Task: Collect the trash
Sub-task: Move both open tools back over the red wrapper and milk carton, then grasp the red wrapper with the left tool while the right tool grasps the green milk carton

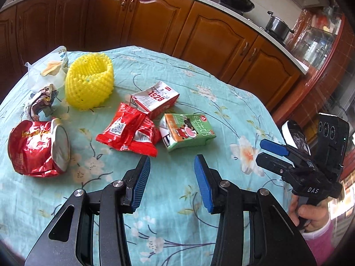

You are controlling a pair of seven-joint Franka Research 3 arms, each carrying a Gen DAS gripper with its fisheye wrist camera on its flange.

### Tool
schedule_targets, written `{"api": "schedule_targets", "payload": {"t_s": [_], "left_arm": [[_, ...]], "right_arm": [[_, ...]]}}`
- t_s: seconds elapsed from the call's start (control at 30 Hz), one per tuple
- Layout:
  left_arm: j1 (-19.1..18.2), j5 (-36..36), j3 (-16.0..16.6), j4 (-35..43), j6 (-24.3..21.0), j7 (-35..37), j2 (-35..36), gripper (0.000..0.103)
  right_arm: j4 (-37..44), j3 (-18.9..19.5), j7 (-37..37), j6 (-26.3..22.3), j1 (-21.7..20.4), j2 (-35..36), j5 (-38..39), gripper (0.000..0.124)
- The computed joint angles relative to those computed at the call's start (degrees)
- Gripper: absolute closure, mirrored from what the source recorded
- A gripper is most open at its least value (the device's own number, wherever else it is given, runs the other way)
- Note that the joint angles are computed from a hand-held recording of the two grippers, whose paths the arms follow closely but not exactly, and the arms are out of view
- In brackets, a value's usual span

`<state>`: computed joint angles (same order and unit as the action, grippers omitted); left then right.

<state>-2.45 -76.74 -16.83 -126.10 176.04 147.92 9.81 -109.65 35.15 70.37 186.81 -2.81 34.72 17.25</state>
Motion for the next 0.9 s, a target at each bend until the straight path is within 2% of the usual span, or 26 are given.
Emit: {"api": "schedule_targets", "payload": {"t_s": [0.13,0.23,0.37,0.5,0.67,0.77,0.87,0.9], "left_arm": [[0.56,2.35,0.62,0.16,0.7,-1.87,0.3,0.062],[1.37,6.2,0.66,0.82,1.6,-5.12,1.14,0.062],[2.03,15.31,1.31,2.08,2.1,-12.24,2.79,0.062],[-0.13,28.02,5.3,3.69,1.42,-22.45,4.92,0.058],[-0.76,37.83,7.53,4.86,0.94,-29.95,6.74,0.058],[-3.28,44.96,11.33,5.45,-0.18,-36.66,7.65,0.058],[-2.7,48.69,11.24,6.38,-1.34,-39.5,8.59,0.058],[-2.95,50.29,11.62,6.58,-1.54,-40.79,8.89,0.058]], "right_arm": [[6.71,-5.44,-3.2,-6.16,6.06,2.0,-1.85,0.041],[11.31,-8.03,-6.94,-10.22,9.2,3.77,-3.01,0.04],[17.24,-14.01,-9.69,-13.86,15.47,5.98,-4.71,0.039],[23.96,-17.13,-14.16,-17.37,19.4,9.25,-5.99,0.039],[34.04,-20.42,-19.13,-25.46,22.99,14.12,-6.48,0.039],[41.09,-23.98,-19.34,-31.29,25.82,17.76,-6.6,0.039],[48.43,-26.91,-17.71,-38.03,27.71,21.86,-6.48,0.04],[49.16,-27.14,-17.19,-38.65,27.7,22.39,-5.93,0.046]]}}
